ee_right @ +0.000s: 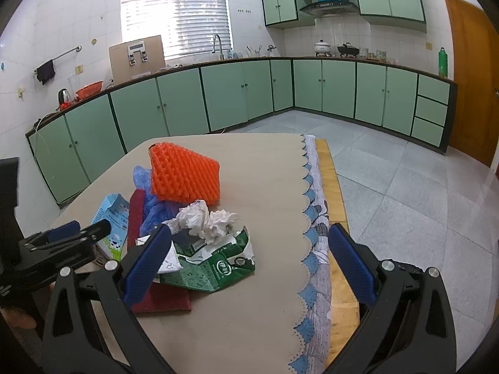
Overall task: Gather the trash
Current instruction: 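Grasp the blue milk carton with the left gripper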
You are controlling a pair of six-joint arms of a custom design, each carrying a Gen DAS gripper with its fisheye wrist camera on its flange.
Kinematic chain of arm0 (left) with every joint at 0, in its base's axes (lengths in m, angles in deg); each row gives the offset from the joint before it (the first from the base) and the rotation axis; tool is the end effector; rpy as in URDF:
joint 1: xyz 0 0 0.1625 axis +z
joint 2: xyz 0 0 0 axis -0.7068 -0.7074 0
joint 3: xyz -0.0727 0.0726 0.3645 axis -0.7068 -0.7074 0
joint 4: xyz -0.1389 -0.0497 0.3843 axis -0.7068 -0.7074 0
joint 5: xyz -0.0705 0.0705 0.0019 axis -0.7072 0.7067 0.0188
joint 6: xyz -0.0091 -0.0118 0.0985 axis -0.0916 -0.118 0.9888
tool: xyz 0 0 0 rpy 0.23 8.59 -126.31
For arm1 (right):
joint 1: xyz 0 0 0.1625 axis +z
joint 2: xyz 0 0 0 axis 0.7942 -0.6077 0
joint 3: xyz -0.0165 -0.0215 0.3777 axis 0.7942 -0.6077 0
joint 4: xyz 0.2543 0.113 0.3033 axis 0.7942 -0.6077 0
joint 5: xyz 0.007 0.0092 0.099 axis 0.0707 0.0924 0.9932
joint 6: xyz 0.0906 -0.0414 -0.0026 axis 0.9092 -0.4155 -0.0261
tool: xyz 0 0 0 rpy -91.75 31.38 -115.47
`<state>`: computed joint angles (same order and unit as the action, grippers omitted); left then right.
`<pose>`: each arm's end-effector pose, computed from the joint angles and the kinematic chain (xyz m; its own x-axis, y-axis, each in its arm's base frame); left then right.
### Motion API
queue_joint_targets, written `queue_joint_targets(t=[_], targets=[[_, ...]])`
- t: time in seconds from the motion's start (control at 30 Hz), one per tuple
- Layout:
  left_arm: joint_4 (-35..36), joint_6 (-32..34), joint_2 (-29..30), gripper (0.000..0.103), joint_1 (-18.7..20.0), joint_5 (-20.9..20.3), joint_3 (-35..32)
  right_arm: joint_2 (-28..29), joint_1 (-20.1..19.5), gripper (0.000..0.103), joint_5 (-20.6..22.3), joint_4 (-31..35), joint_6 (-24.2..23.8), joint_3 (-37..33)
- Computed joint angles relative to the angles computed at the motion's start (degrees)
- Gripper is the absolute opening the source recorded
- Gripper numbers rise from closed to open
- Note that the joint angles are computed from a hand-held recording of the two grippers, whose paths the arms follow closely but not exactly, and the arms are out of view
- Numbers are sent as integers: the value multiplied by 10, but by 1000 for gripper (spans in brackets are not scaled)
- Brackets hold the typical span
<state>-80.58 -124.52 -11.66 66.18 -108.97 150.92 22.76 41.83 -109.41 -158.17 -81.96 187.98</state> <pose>-0.1478 -0.2951 0.0991 -0.6809 -0.4795 -0.5535 0.2612 0.5471 -0.7953 0.1498 -0.3561 0.1130 -0.6780 -0.4966 0.5420 -0.7327 0.5157 -0.4440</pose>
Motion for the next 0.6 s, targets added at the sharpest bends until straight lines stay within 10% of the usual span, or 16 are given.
queue_joint_targets(t=[0.23,0.4,0.6], targets=[[-50,30,17,70,17,-3,7,14,5,97,-7,5,3,-13],[-86,49,8,37,18,-12,26,28,16,97,-6,10,8,-26],[32,-36,-19,36,-9,-18,21,45,38,97,-1,22,19,-42]])
